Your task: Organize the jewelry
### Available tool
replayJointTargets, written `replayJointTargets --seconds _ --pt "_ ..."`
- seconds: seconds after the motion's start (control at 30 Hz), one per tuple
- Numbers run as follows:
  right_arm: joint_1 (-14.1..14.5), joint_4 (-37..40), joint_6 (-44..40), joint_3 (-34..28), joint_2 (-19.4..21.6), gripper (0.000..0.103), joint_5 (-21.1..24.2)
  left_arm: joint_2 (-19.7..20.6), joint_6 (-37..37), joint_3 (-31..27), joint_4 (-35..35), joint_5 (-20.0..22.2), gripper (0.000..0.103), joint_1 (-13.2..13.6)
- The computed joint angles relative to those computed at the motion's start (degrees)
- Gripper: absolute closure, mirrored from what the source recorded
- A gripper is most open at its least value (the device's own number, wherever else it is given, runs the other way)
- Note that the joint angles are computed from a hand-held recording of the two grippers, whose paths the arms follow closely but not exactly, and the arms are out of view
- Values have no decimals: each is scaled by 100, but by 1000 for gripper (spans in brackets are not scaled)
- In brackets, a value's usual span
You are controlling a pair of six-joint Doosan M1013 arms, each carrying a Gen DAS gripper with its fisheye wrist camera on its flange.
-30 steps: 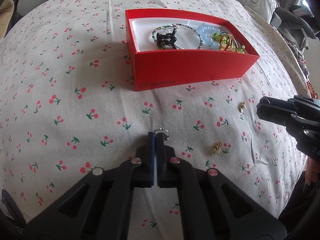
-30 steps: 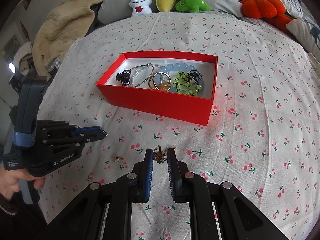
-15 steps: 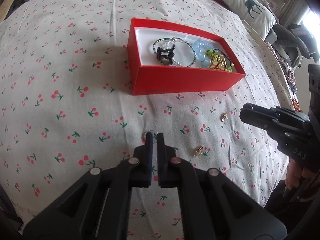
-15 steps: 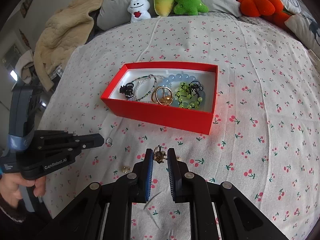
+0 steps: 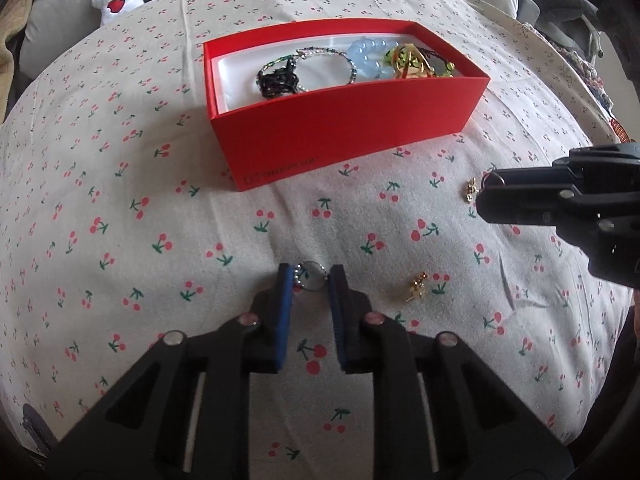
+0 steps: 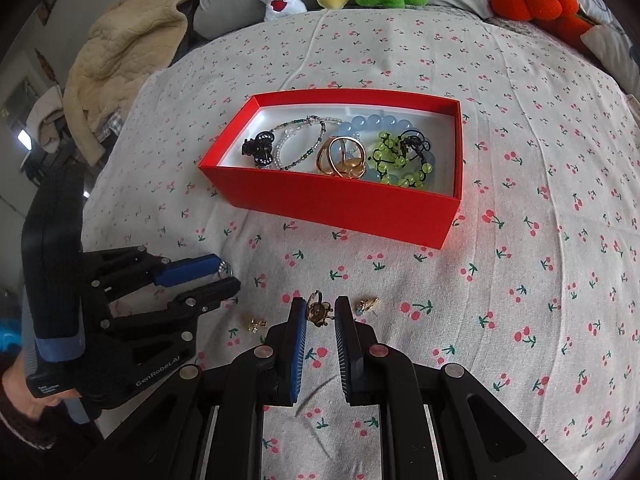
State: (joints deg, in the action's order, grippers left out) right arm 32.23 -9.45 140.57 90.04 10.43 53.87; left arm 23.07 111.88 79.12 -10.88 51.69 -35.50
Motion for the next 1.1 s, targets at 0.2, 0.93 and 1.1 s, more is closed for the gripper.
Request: replayJointTargets --seconds 0.2,0.93,1.1 --pt "10 -3 -16 4 -20 88 -28 -74 238 108 -99 -166 100 9" --pt "-15 -57 121 46 -100 88 -110 -11 129 -224 -851 337 90 291" --pt "-12 36 160 81 -92 88 -138 -60 502 93 -694 -82 49 194"
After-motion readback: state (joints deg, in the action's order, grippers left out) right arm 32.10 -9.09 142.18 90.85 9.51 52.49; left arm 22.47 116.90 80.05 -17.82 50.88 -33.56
